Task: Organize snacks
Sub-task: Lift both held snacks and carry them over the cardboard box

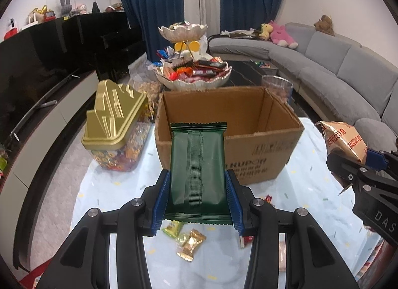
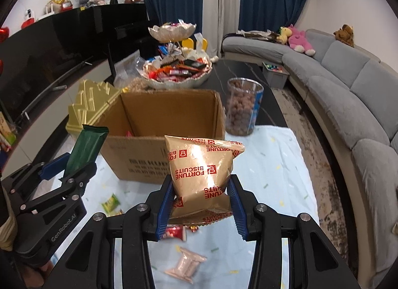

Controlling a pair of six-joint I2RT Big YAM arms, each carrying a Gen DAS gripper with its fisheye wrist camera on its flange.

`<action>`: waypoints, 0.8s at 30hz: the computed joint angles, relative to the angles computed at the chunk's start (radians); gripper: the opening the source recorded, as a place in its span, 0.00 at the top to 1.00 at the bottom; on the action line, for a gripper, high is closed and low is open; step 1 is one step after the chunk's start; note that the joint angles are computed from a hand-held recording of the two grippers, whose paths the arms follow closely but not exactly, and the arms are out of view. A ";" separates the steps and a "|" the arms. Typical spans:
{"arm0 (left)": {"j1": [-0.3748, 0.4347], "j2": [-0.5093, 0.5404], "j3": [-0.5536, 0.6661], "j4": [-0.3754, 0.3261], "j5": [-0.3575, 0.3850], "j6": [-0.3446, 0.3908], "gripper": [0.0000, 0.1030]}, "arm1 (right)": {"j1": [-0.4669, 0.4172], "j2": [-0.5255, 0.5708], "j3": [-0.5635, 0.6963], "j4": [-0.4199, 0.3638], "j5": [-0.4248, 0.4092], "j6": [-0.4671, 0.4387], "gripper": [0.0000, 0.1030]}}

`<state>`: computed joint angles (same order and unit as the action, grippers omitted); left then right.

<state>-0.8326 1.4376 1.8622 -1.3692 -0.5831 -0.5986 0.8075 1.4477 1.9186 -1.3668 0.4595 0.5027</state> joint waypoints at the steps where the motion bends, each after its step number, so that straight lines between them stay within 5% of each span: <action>1: 0.005 0.004 0.010 -0.001 0.000 0.004 0.58 | 0.000 0.006 0.012 0.001 0.001 -0.004 0.57; 24: 0.104 0.141 0.257 -0.003 0.005 0.102 0.58 | -0.036 0.175 0.291 0.001 0.023 -0.098 0.57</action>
